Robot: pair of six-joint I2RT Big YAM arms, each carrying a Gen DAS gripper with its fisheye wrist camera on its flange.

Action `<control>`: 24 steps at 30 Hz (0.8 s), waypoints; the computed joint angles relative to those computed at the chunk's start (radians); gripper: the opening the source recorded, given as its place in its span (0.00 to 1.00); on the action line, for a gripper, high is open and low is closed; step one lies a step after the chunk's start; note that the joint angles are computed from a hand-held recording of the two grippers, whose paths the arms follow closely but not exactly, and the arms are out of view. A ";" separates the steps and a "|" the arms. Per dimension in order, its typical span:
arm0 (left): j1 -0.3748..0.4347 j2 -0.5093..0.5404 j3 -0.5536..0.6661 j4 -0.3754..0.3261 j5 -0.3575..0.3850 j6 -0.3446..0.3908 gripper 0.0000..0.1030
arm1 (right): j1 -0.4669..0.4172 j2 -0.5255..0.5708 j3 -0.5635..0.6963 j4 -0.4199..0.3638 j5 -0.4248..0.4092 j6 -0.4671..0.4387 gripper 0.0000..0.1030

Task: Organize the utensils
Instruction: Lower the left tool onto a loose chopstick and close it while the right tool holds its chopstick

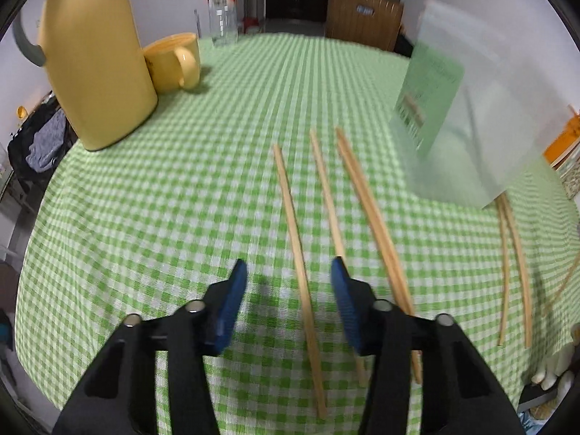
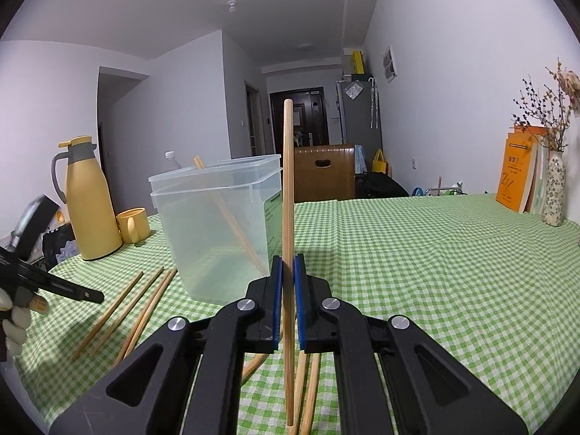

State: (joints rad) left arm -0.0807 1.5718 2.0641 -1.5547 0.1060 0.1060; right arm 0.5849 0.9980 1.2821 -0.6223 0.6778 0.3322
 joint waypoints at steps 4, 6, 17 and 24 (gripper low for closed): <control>-0.009 0.033 0.027 -0.035 -0.023 -0.008 0.34 | -0.005 -0.004 -0.003 0.001 -0.016 0.006 0.07; -0.015 0.042 0.033 -0.049 -0.030 -0.003 0.31 | -0.006 -0.006 -0.005 0.004 -0.020 0.005 0.07; -0.048 0.073 0.055 -0.084 -0.087 0.004 0.16 | -0.009 -0.013 -0.011 0.009 -0.038 0.011 0.07; -0.037 0.102 0.101 -0.118 -0.073 -0.005 0.07 | -0.009 -0.012 -0.011 0.010 -0.041 0.010 0.07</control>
State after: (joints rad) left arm -0.1179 1.6736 2.1652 -1.6729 0.0326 0.1008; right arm 0.5759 0.9864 1.2710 -0.6123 0.6365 0.3425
